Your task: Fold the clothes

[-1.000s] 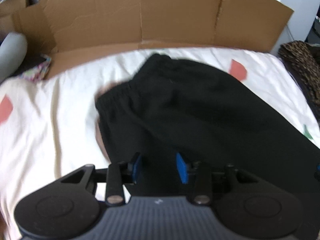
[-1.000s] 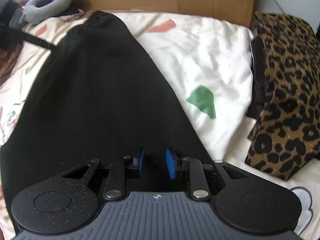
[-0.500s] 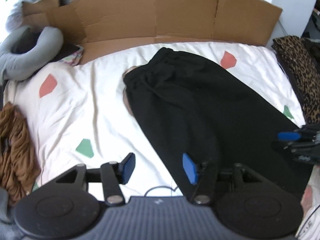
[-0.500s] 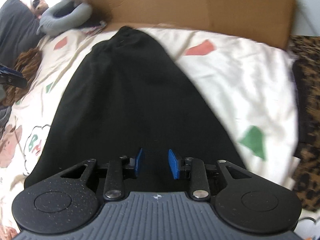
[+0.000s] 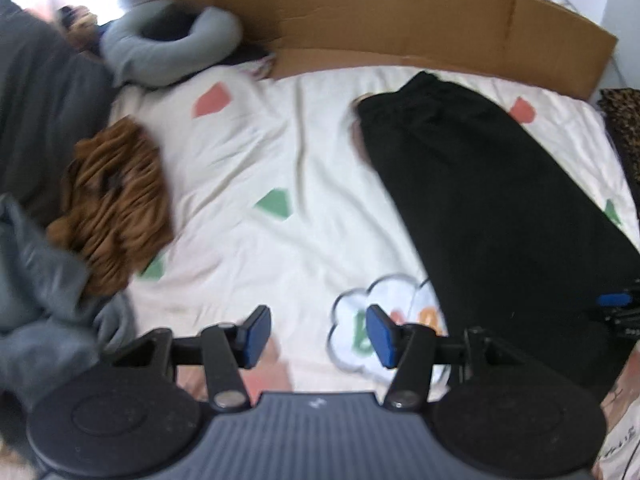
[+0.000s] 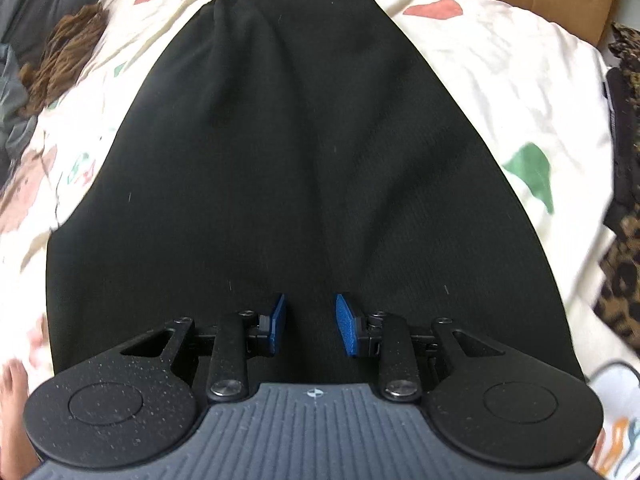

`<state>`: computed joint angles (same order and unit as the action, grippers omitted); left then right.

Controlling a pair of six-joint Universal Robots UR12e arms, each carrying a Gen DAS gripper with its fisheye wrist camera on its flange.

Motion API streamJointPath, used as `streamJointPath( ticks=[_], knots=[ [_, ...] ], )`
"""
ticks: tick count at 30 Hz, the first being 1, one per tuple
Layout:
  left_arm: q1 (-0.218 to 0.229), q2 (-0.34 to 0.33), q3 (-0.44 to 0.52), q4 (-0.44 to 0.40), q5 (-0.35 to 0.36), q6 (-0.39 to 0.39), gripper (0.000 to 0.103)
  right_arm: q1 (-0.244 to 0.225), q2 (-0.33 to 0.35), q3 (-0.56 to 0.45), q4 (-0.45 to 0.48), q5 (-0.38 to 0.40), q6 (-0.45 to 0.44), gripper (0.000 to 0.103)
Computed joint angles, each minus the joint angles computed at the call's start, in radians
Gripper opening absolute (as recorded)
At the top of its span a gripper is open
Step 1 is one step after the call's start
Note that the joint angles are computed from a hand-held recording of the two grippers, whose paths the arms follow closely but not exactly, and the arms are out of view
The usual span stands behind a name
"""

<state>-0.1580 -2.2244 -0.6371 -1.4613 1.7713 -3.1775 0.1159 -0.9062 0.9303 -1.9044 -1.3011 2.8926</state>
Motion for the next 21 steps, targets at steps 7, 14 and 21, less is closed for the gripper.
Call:
streamJointPath(
  ticks=[7, 14, 21],
  knots=[
    [-0.002, 0.104, -0.133, 0.014, 0.043, 0.000, 0.057, -0.019, -0.071, 0.104, 0.002, -0.007, -0.012, 0.035],
    [-0.002, 0.160, -0.249, 0.087, 0.017, -0.052, 0.057, -0.036, -0.121, 0.170, -0.006, -0.003, -0.024, 0.035],
    [-0.006, 0.180, -0.336, 0.156, -0.052, -0.061, 0.057, -0.047, -0.145, 0.176, -0.025, 0.014, -0.004, 0.034]
  ],
)
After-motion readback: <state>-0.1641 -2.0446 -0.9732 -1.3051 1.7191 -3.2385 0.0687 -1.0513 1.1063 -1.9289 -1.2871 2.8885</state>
